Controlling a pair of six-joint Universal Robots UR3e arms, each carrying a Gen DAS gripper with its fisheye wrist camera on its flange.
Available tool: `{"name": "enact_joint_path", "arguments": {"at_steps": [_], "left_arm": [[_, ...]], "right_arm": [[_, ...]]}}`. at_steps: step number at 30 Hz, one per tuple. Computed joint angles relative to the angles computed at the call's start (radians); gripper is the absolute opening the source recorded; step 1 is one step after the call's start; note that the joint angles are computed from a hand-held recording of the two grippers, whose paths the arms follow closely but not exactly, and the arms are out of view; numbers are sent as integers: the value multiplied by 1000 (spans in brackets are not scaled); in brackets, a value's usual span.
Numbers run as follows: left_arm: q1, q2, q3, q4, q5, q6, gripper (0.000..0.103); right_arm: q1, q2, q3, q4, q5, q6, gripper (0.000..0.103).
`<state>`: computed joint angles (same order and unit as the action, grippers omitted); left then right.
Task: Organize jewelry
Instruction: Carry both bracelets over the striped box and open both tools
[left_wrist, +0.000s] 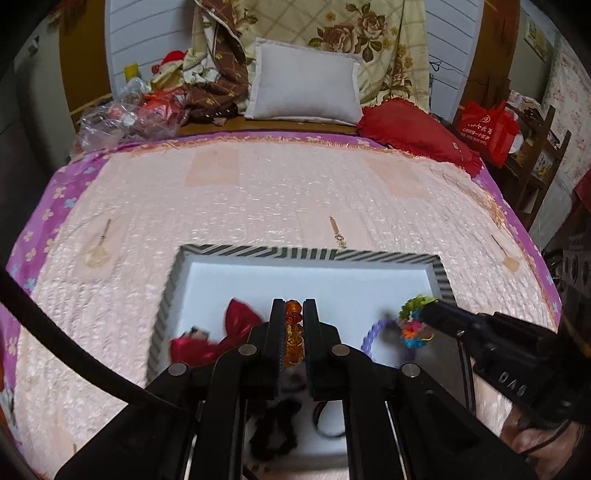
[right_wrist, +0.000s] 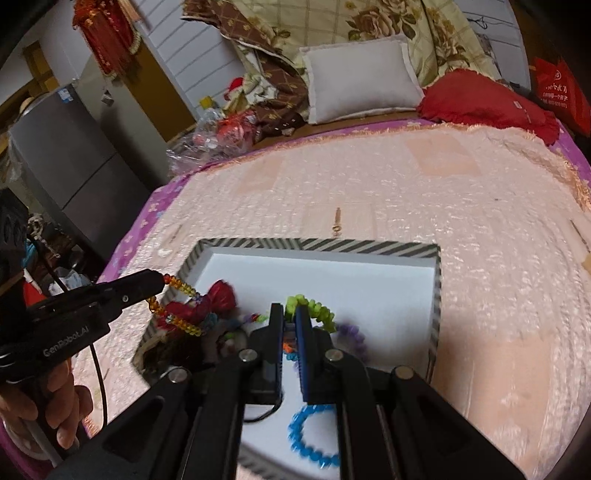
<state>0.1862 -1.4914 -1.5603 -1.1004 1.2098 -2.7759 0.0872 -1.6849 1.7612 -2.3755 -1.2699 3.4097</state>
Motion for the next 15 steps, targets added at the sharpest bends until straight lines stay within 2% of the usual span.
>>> {"name": "enact_joint_path", "arguments": {"at_steps": [6, 15], "left_arm": [[-84, -189, 106, 62, 12, -77, 3], [-47, -315, 135, 101, 73, -110, 3]], "right_arm": [[-21, 118, -62, -17, -56, 28, 6], [47, 352, -242, -5, -59, 39, 6]]}}
